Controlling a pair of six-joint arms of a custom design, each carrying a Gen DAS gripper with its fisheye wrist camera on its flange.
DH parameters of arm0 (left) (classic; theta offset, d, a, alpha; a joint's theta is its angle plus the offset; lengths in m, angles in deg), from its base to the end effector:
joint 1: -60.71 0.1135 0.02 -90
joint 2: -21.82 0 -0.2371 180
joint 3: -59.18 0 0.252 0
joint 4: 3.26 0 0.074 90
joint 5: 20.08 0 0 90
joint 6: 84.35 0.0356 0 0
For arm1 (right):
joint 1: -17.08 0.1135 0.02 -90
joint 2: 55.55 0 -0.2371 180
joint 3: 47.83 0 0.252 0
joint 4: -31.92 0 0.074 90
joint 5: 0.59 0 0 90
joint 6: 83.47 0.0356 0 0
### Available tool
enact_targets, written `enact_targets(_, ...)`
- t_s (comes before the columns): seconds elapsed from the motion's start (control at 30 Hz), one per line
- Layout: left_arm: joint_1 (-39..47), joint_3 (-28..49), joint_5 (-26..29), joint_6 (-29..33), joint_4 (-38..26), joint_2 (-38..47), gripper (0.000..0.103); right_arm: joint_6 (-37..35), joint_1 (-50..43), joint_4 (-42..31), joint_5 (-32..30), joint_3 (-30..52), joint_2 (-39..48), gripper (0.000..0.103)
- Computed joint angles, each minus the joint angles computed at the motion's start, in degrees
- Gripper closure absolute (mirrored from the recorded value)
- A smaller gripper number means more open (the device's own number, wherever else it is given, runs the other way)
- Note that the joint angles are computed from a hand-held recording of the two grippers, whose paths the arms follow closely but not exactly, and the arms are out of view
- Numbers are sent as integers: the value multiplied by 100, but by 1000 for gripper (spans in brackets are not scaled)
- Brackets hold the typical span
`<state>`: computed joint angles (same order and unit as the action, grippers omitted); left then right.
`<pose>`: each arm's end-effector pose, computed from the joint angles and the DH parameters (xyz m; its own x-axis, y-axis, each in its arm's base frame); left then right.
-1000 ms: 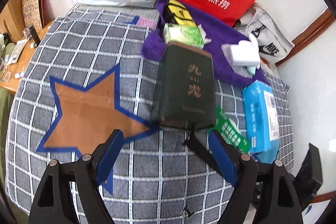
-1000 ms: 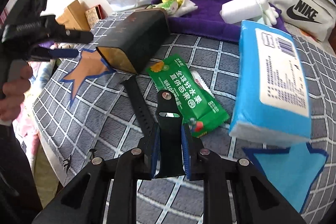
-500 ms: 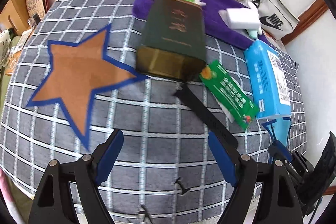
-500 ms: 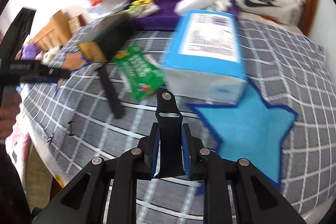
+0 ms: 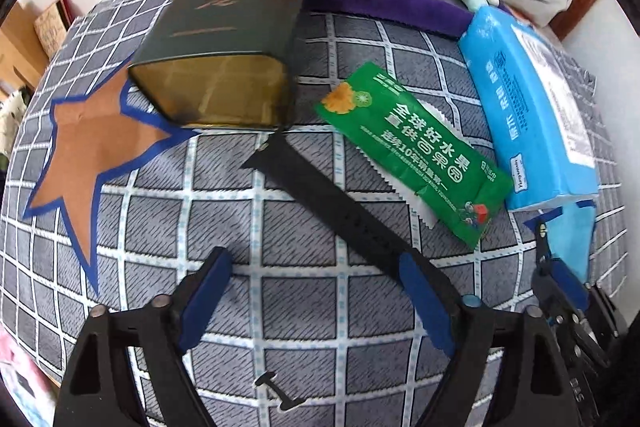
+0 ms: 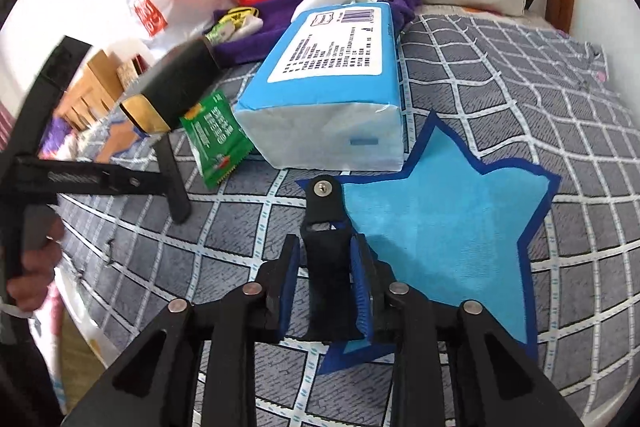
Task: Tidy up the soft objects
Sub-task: 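Grasp the holed end of the watch strap with the left tool while the right tool holds the buckle end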
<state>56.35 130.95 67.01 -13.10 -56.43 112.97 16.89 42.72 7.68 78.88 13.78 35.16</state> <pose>0.2946 -0.0206 0.1624 -0.9203 -0.2518 -0.2995 -0.2482 0.9674 -0.0505 0.2750 0.1392 0.1406 -0.8056 -0.1906 -0.5610 -0.3852 0.8879 0.2516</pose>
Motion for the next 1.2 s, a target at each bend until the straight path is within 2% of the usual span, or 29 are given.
enact_targets(0.17, -160, 118, -141, -257, 103, 229, 3, -172, -47, 234, -261, -113, 6, 63)
enact_targets(0.33, -320, 316, -353, -474, 92, 503, 1, -174, -33, 361, -383, -172, 3, 53)
enact_targets(0.4, -382, 233, -440, -507, 189, 462, 1, -286, 27, 340, -326, -154, 9, 50)
enact_targets(0.5, -538, 280, -470, -618, 288, 571, 1, -409, 251, 379, 98, -215, -42, 50)
enact_targets(0.6, -474, -72, -446, -534, 344, 267, 1, -396, 294, 531, 212, -314, -69, 50)
enact_targets(0.83, 45, -977, -381, -343, 285, -652, 0, -214, 72, 742, -153, -529, -203, 50)
enact_targets(0.9, 230, -1135, -282, -315, 263, -848, 3, -161, 15, 862, -254, -635, -252, 50)
enact_targets(1.0, 239, -1165, -294, -247, 273, -943, 11, -19, -112, 998, -476, -722, -276, 50)
enact_targets(1.07, 156, -1163, -397, -160, 511, -906, 19, 72, -183, 1025, -599, -736, -276, 52)
enact_targets(1.1, 85, -1102, -453, -169, 612, -843, 28, 75, -190, 1001, -595, -728, -278, 54)
enact_targets(1.17, -20, -1010, -478, -162, 756, -756, 58, 32, -152, 964, -490, -720, -295, 57)
enact_targets(1.2, -55, -1000, -481, -126, 830, -752, 66, 16, -152, 981, -478, -732, -296, 57)
